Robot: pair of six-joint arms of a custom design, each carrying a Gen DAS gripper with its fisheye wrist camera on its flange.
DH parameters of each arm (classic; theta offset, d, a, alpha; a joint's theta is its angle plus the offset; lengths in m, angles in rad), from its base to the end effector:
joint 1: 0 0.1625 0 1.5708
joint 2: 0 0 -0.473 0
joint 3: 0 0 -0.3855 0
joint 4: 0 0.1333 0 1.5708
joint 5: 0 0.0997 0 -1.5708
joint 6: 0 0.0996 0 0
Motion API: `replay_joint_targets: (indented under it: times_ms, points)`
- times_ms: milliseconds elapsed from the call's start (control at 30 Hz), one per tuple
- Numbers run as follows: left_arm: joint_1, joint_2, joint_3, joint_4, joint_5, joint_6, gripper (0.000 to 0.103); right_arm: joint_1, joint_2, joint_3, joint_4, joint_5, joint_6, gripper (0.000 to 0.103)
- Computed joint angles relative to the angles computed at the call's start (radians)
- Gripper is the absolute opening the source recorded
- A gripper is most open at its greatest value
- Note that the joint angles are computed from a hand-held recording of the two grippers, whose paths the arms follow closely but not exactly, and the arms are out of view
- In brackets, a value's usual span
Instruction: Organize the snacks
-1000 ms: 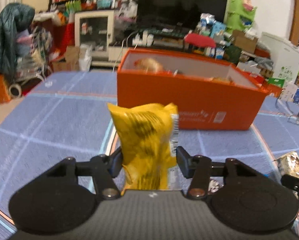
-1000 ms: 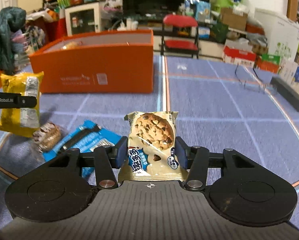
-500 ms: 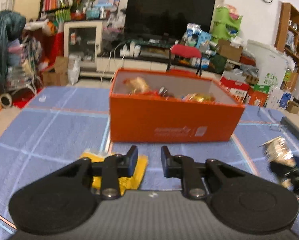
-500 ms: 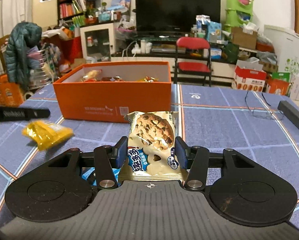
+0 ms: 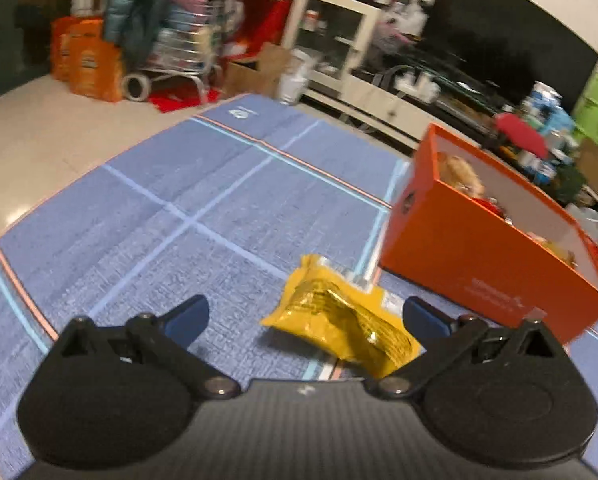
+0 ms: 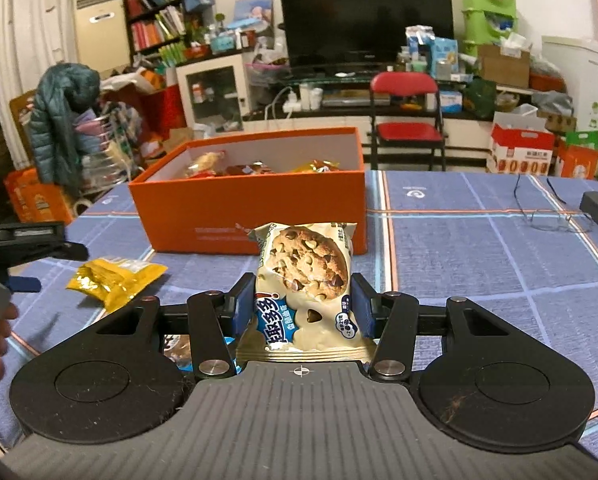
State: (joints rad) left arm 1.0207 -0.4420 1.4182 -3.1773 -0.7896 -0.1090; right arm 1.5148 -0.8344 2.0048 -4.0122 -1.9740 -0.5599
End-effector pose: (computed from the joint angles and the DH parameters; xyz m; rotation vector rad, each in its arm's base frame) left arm -0.2269 -0.7591 0.0471 0.2101 2.4062 -1.0575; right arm 0.0613 -0.5893 0.2261 0.2131 -2.0748 1.3219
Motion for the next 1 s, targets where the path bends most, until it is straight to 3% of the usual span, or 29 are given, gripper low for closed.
replay_joint_targets:
  times_ms: [100,167,267,333,400,467,533,667,800,833,900,1000]
  points:
    - [-0.006,0.034,-0.062,0.067,0.075,-0.119,0.102,-0.005,-0.008,0.011,-0.01,0.012,0.006,0.036]
    - [-0.02,0.069,-0.128,0.157,0.19,-0.205,0.102,-0.008,-0.011,0.014,-0.017,0.015,0.004,0.036]
    - [-0.036,0.171,-0.28,0.249,0.356,-0.142,0.102,-0.014,-0.019,0.017,-0.012,0.018,0.019,0.036]
    - [-0.037,0.221,-0.365,0.383,0.43,-0.171,0.102,-0.017,-0.021,0.018,-0.007,0.019,0.024,0.036]
    - [-0.039,0.248,-0.403,0.427,0.453,-0.188,0.102,-0.018,-0.022,0.017,-0.004,0.019,0.026,0.036]
    - [-0.048,0.267,-0.416,0.454,0.479,-0.113,0.102,-0.02,-0.023,0.018,-0.001,0.019,0.032,0.036]
    - [-0.048,0.24,-0.357,0.413,0.424,0.032,0.102,-0.021,-0.026,0.02,-0.002,0.022,0.039,0.036]
    - [-0.056,0.173,-0.155,0.125,0.344,0.444,0.102,-0.023,-0.037,0.027,-0.011,0.035,0.056,0.036]
    - [-0.053,0.065,0.018,-0.041,0.259,0.569,0.102,-0.023,-0.047,0.04,-0.033,0.051,0.053,0.036]
    - [-0.051,0.024,0.069,-0.07,0.189,0.599,0.102,-0.022,-0.049,0.043,-0.035,0.054,0.056,0.036]
    - [-0.026,-0.061,0.139,-0.026,-0.02,0.65,0.102,-0.02,-0.049,0.046,-0.039,0.057,0.055,0.037]
    - [0.024,-0.167,0.166,0.158,-0.322,0.817,0.102,-0.017,-0.049,0.053,-0.045,0.059,0.055,0.037]
